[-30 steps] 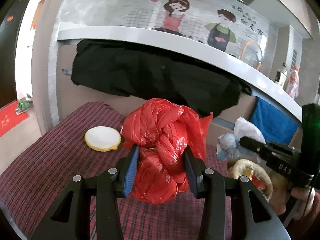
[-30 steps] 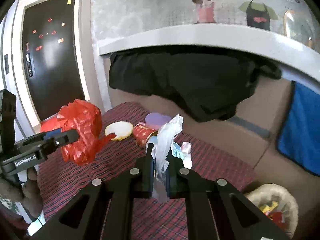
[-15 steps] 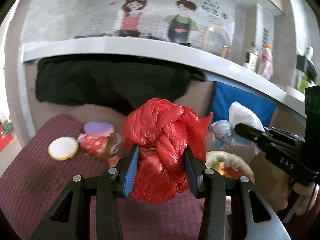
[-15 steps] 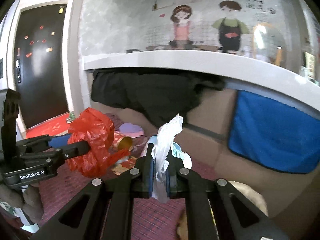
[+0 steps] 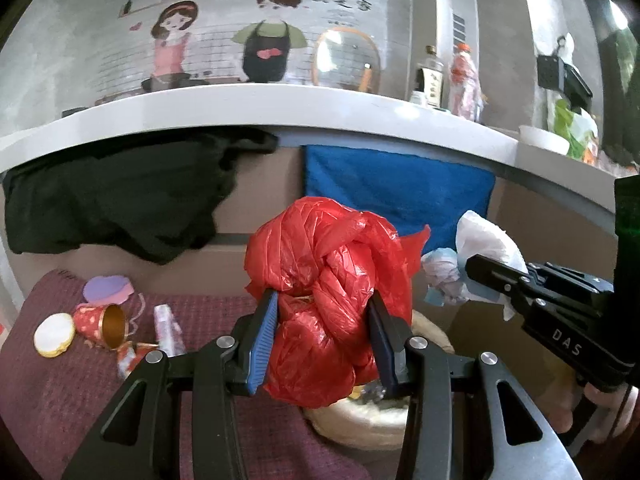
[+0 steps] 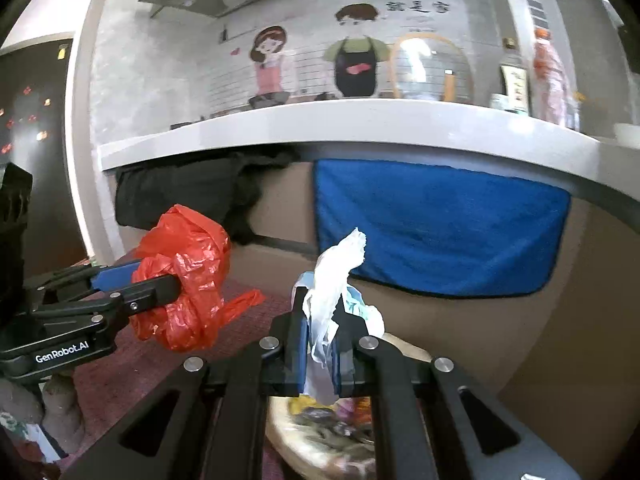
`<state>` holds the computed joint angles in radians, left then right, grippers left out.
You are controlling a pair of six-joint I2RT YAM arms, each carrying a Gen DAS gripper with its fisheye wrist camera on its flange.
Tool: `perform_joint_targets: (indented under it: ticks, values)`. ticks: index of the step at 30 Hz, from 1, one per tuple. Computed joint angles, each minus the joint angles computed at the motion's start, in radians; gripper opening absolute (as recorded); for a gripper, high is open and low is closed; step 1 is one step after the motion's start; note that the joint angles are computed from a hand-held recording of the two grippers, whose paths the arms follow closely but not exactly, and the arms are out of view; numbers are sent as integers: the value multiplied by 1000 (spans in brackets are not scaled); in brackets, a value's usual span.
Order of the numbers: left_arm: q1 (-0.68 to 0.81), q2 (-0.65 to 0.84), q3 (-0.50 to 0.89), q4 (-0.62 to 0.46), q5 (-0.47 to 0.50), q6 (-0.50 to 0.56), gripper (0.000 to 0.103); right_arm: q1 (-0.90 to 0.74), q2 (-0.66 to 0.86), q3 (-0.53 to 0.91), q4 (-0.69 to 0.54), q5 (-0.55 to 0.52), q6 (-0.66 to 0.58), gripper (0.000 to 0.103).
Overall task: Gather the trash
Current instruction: 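Carry the red bag and white tissue over the bin with both tools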
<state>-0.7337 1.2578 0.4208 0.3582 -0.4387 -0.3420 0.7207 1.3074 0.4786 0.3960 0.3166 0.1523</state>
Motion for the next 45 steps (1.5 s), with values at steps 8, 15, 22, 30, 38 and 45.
perform_joint_targets:
  ticks: [8, 15, 22, 30, 38, 45]
  values:
    - [-67, 193, 107, 37, -47, -24, 44, -125, -25, -98, 93, -98, -1, 8]
    - [-75, 303, 149, 75, -42, -39, 44, -197, 27, -128, 165, -165, 12, 8]
    - [-52, 388, 174, 124, -4, -43, 44, -227, 111, -122, 223, -193, 16, 8]
    - [0, 474, 196, 164, 63, -68, 44, -252, 219, -92, 261, -217, 18, 8]
    - [47, 562, 230, 183, 139, -98, 44, -266, 303, -66, 297, -233, 21, 8]
    - [54, 614, 259, 192, 157, -100, 44, -281, 373, -36, 313, -253, 20, 8]
